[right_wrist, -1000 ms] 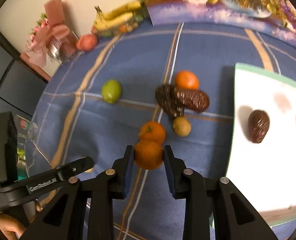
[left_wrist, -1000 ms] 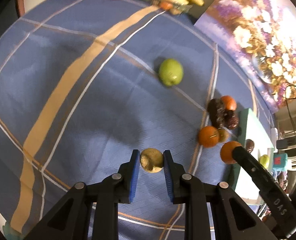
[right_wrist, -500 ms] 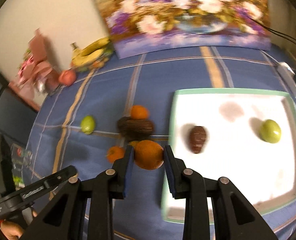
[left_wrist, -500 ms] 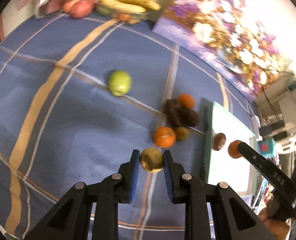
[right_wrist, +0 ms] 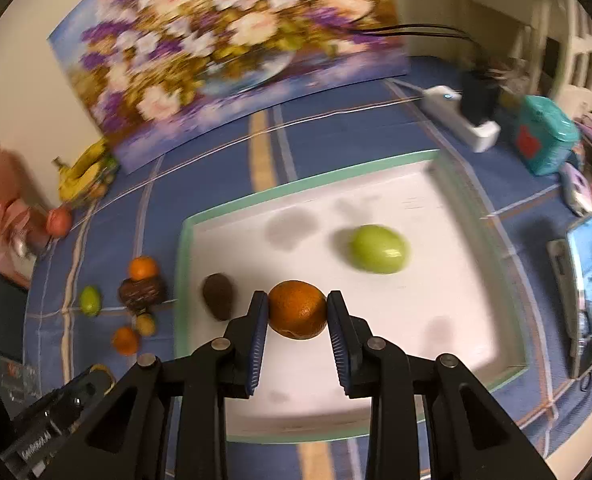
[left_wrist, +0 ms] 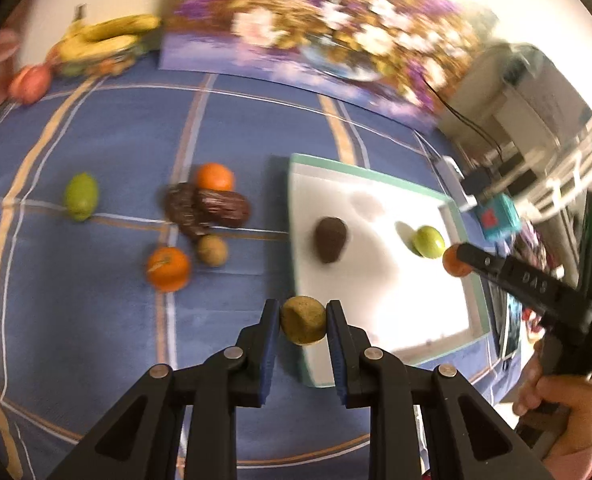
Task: Organize fruits
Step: 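Carry the tan fruit and mandarin over the white tray with both tools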
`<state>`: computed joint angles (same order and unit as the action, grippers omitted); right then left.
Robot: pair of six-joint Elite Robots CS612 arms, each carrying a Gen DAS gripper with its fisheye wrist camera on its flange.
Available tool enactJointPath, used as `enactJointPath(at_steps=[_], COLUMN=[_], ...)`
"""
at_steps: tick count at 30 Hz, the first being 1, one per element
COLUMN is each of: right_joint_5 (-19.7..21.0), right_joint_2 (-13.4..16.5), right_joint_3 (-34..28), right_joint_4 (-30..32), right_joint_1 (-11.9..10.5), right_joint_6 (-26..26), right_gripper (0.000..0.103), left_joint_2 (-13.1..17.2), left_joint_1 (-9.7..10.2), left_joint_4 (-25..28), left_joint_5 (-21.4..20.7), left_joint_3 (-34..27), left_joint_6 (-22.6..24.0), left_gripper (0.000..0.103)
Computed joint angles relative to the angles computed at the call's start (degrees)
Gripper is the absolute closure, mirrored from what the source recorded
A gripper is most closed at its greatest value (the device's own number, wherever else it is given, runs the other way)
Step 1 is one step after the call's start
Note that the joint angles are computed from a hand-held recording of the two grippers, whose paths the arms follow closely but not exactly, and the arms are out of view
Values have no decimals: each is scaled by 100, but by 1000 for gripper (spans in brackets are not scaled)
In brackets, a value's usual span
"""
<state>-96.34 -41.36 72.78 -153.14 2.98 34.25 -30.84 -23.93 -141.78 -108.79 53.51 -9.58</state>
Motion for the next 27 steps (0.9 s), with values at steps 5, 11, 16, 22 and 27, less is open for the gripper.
enactJointPath(at_steps=[5,11,16,22,27], right_joint_5=[-166,-307,-352,-323,-289], right_joint_2=[-117,-194,-219,-194,-162], right_joint_3=[210,334,375,342,301], right_joint_4=[-87,-104,-86,51,185], right_joint_1=[-75,-108,-117,-123,-128], right_joint_6=[176,159,175,184,176], right_gripper=[72,72,72,72,72], left_joint_2=[-1,39,133,222,252], left_joint_1=[-138,-233,-260,-274,-292], left_joint_4=[22,101,279,509,539], left_joint_5=[-7,47,80,100,140], left_joint_3=[9,-39,-175,-314,-341], left_joint_6=[445,742,780,827,889], left_gripper=[78,78,78,78,78])
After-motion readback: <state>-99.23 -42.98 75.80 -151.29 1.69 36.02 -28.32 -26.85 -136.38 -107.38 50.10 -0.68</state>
